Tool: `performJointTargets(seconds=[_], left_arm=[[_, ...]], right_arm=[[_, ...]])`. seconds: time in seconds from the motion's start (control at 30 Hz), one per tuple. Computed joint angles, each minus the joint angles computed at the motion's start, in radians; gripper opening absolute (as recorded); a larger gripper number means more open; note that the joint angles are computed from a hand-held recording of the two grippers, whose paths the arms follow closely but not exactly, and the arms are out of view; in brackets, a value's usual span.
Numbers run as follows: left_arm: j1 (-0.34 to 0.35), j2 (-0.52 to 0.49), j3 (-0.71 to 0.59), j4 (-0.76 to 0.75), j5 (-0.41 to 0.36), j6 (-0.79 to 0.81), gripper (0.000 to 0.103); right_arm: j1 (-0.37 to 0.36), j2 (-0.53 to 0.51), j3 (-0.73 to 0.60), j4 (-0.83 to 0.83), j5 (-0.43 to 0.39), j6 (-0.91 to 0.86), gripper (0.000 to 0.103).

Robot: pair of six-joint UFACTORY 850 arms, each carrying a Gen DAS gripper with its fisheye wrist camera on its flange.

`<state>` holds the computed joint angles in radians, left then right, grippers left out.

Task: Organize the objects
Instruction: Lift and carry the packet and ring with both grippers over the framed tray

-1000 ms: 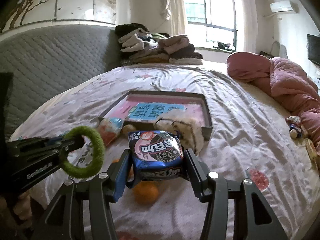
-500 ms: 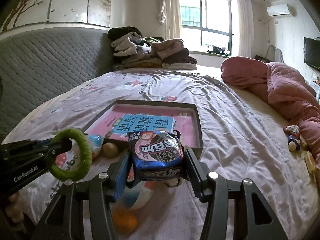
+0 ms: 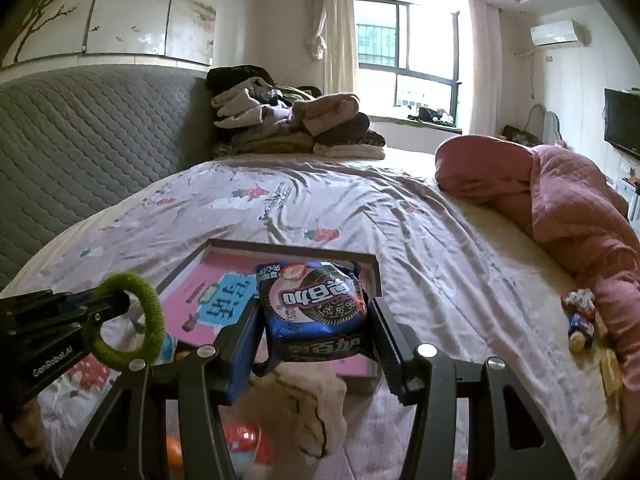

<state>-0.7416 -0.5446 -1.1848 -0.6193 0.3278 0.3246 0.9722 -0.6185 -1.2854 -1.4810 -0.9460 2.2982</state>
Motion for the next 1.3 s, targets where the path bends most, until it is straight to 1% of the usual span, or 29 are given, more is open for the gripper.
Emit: performJointTargets(seconds=[0.07,0.17,0.27,0.47,0.6,0.67,0.77,0.83,0.87,0.9,0.97,1.07,1.23,1.3], left_arm=[[0.011,-0.011,-0.025,0.007,-0.016,-0.008,0.013],[0.021,-0.033,-0.068,-0.053,-0.033,0.06,0.013],[0.032,-0.052,-0.103,-0.065,-0.05,0.071,0.013],[0.041,-0.097,-0.168,-0.174,-0.064,0.205,0.013],[0.048,-0.144,-0.22,-0.258,-0.091,0.303,0.013],[0.052,-0.163,-0.238,-0.278,-0.099,0.322,0.013],[0.061,-0.205,-0.284,-0.405,-0.123,0.448,0.013],[0.068,-0.237,-0.32,-0.562,-0.143,0.605,0.013],[0.071,-0.245,-0.327,-0.588,-0.15,0.631,0.013],[0.074,-0.258,-0.34,-0.649,-0.157,0.69,0.013],[0.078,-0.273,-0.354,-0.703,-0.161,0.743,0.013],[0.081,-0.298,-0.38,-0.846,-0.171,0.89,0.013],[0.076,-0.318,-0.398,-0.959,-0.173,1.014,0.013],[0.075,-0.327,-0.407,-1.031,-0.174,1.091,0.013]], right_arm=[[-0.01,-0.001,-0.011,-0.008,0.002,-0.011,0.054],[-0.028,-0.01,-0.031,-0.004,0.006,-0.043,0.054],[-0.047,-0.029,-0.056,0.011,0.017,-0.072,0.054],[-0.08,-0.057,-0.087,0.028,0.07,-0.123,0.054],[-0.1,-0.077,-0.105,0.045,0.095,-0.146,0.054],[-0.109,-0.088,-0.113,0.055,0.109,-0.155,0.054],[-0.126,-0.109,-0.129,0.08,0.131,-0.182,0.054],[-0.138,-0.125,-0.142,0.106,0.145,-0.205,0.054],[-0.143,-0.128,-0.142,0.109,0.153,-0.206,0.054],[-0.148,-0.133,-0.142,0.111,0.163,-0.204,0.054],[-0.158,-0.141,-0.144,0.12,0.183,-0.207,0.054],[-0.172,-0.155,-0.151,0.148,0.218,-0.228,0.054],[-0.187,-0.172,-0.154,0.185,0.264,-0.247,0.054],[-0.192,-0.178,-0.155,0.199,0.281,-0.255,0.054]])
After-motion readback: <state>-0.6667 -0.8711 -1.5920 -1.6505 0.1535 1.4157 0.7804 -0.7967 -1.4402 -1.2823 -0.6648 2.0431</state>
